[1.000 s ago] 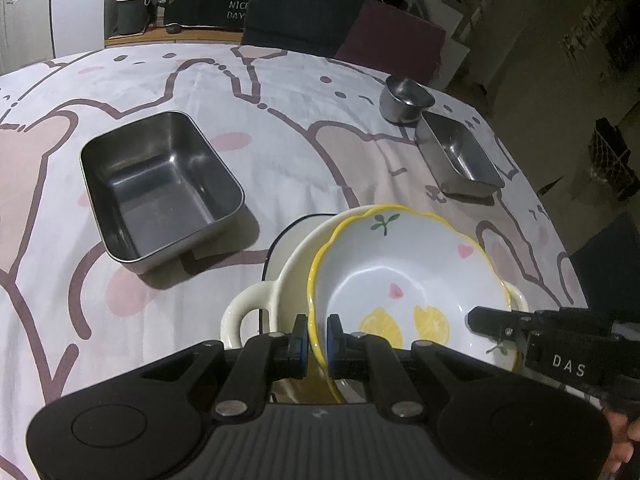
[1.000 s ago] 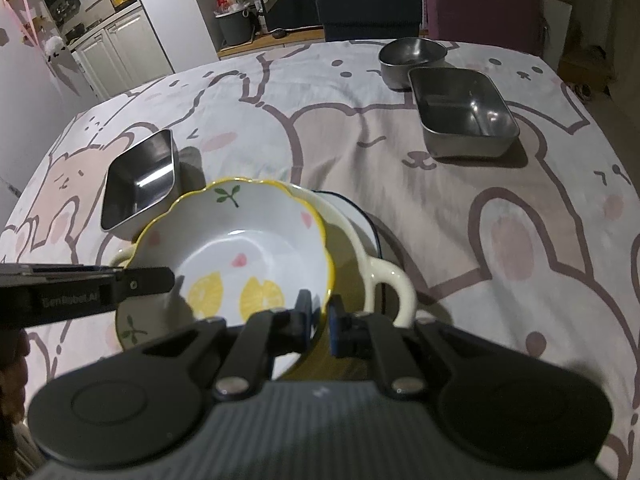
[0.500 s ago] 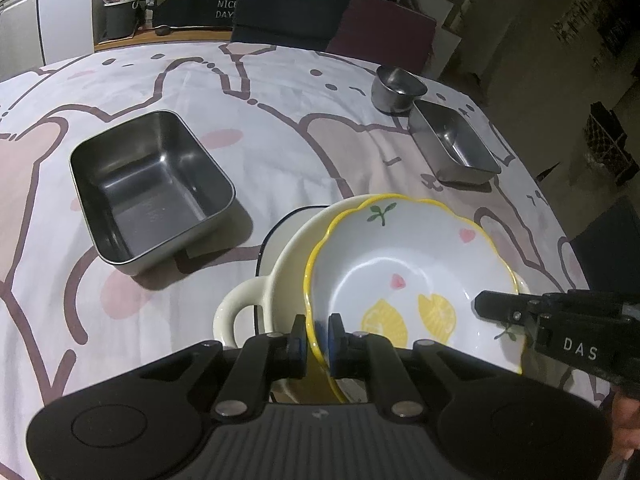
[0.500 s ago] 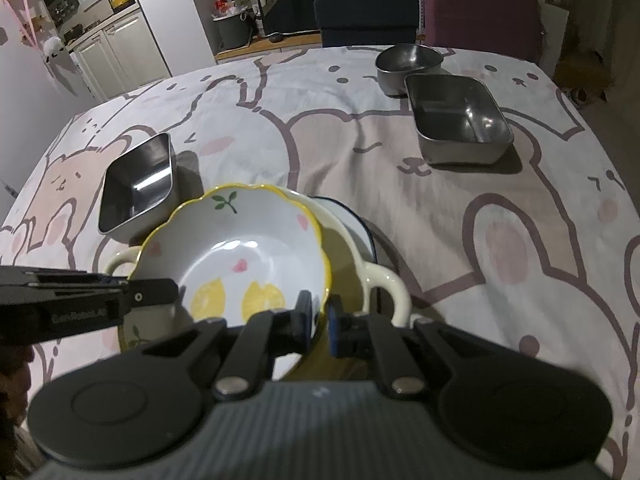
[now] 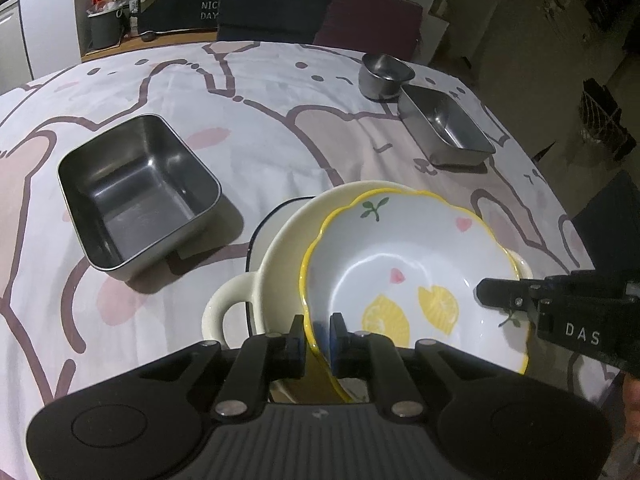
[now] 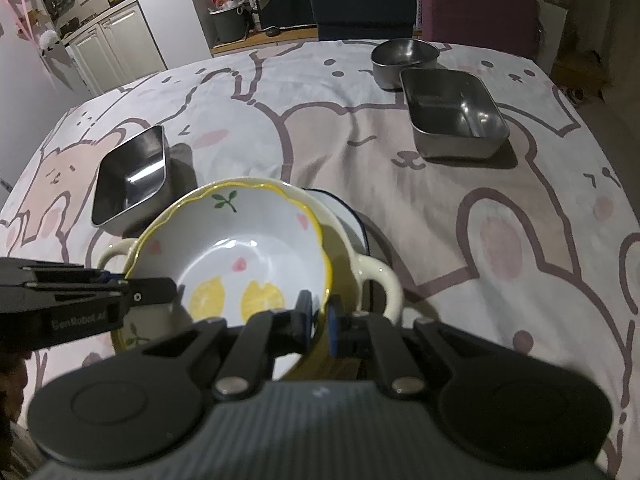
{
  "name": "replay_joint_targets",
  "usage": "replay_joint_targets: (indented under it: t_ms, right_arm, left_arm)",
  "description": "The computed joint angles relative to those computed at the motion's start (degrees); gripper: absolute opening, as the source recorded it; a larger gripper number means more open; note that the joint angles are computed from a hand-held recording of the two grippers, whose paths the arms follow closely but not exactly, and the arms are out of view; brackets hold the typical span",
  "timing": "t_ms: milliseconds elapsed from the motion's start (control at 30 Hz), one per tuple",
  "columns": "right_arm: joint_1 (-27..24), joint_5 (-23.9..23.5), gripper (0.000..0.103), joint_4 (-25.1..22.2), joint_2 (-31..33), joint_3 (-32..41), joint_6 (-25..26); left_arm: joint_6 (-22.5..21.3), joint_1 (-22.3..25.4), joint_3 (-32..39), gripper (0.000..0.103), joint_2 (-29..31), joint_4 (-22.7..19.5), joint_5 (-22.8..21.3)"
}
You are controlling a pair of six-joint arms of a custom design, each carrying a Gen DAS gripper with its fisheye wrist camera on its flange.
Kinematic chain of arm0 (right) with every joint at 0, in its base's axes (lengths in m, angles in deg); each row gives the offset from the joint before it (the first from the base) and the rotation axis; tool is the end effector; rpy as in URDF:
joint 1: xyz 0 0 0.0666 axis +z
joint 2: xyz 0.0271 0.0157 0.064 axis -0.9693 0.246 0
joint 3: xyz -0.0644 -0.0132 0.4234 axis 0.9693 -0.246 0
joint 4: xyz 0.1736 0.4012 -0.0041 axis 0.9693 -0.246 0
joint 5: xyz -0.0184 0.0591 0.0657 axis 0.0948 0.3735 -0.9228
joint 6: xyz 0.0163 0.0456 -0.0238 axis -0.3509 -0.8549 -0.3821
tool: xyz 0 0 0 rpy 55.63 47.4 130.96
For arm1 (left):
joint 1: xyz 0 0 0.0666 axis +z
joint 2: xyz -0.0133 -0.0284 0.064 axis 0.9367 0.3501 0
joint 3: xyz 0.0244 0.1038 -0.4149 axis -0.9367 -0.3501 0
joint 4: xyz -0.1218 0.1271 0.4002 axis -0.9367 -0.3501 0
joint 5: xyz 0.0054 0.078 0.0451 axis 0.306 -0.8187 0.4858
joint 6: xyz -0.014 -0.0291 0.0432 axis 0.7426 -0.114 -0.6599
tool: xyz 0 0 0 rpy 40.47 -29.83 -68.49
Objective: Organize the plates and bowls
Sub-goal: 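Carry the lemon bowl with both grippers over the cream bowl, then lower the lemon bowl with both grippers into the cream bowl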
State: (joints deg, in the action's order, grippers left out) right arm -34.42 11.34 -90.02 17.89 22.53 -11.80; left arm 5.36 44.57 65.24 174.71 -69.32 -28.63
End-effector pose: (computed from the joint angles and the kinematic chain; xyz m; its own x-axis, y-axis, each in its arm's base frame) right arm 0.4616 0.3903 0.4773 -0.8337 0.1719 -0.5247 0.1211 0.9841 0.1299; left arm 0.5025 -0.2424 0.4769 -0.8182 0.3017 -0.4894 0.4510 0.8648 -0.2209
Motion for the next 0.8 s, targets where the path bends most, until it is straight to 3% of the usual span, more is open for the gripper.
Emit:
replay_joint_targets:
  t_ms: [600, 800]
  right_arm:
    - [0.34, 0.94, 0.01, -1.49, 0.7, 0.98, 0.84]
    - [0.42, 1.11, 0.009, -1.65, 0.93, 1.34, 0.94]
  left_arm:
    - [-5.49, -1.81, -0.11, 0.018, -0.25, -0.05, -4.78]
    - [-9.61, -3.0, -0.54, 0.02, -0.69, 0.61, -8.27]
